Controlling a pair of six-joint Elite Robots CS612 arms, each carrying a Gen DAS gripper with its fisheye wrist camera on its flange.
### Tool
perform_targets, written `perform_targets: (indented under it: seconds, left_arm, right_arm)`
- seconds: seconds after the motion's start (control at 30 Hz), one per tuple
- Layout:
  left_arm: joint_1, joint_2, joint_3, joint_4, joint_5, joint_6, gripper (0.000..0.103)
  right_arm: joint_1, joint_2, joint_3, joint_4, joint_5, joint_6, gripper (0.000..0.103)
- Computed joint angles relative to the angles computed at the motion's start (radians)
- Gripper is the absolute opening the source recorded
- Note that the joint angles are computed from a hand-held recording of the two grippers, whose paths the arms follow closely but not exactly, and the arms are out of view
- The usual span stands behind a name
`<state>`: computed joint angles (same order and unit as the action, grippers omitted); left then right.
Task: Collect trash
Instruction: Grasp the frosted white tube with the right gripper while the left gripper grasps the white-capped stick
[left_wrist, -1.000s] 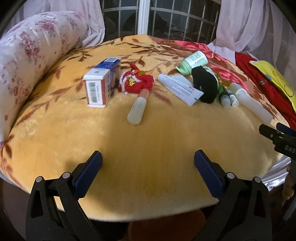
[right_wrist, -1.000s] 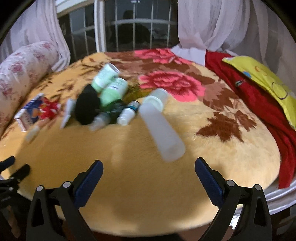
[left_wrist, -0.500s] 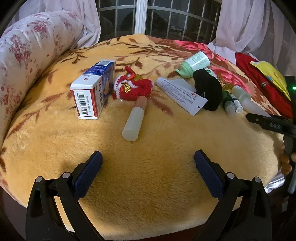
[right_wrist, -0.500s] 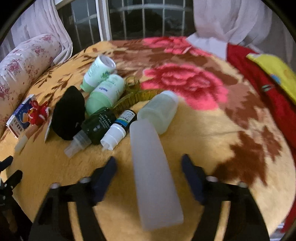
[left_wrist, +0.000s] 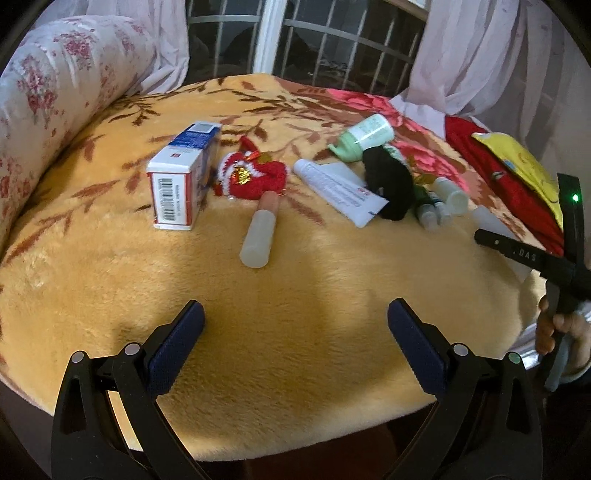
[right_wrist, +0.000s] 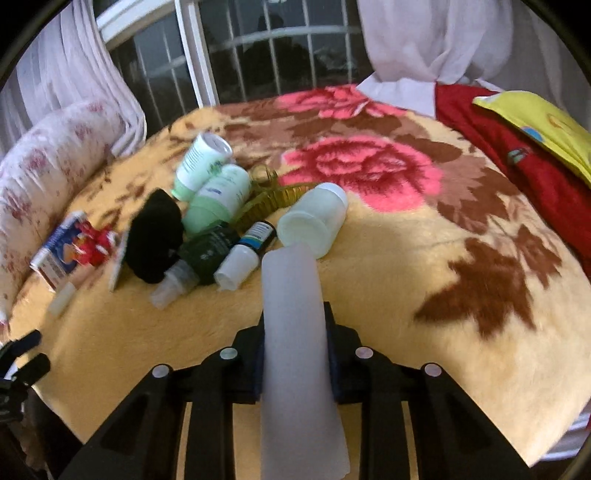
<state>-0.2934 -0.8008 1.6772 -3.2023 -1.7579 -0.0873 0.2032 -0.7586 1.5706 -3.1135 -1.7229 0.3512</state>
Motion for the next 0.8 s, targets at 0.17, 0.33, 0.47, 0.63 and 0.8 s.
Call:
perform_targets:
  seconds: [0.17,0.33,0.47,0.63,0.8]
  left_arm:
    - [-0.002,0.024,-0.058,0.059,-0.009,0.081,0.097]
    - [0.006,0.072,-0.158,0.150,-0.007,0.082,0.096]
    - [0.006,0.096,-0.195,0.154,0.011,0.088,0.094]
    - [-0.005,0.095,-0.181,0.126,0.060,0.119,0.066]
    - [0.008,0.100,-0.191,0.139,0.039,0.096,0.044]
  right_arm:
    - [0.023,-0.005,0.028,-0.075,-0.001,-0.005,0.026]
    - [0.029,0.002,0.028,-0.091,0.021,0.017,0.027]
    - [0.035,0.008,0.022,-0.089,0.015,0.018,0.027]
    - [0.039,0.012,0.016,-0.089,0.011,0.012,0.028]
    - [0.037,0.019,0.003,-0.070,0.018,0.029,0.029]
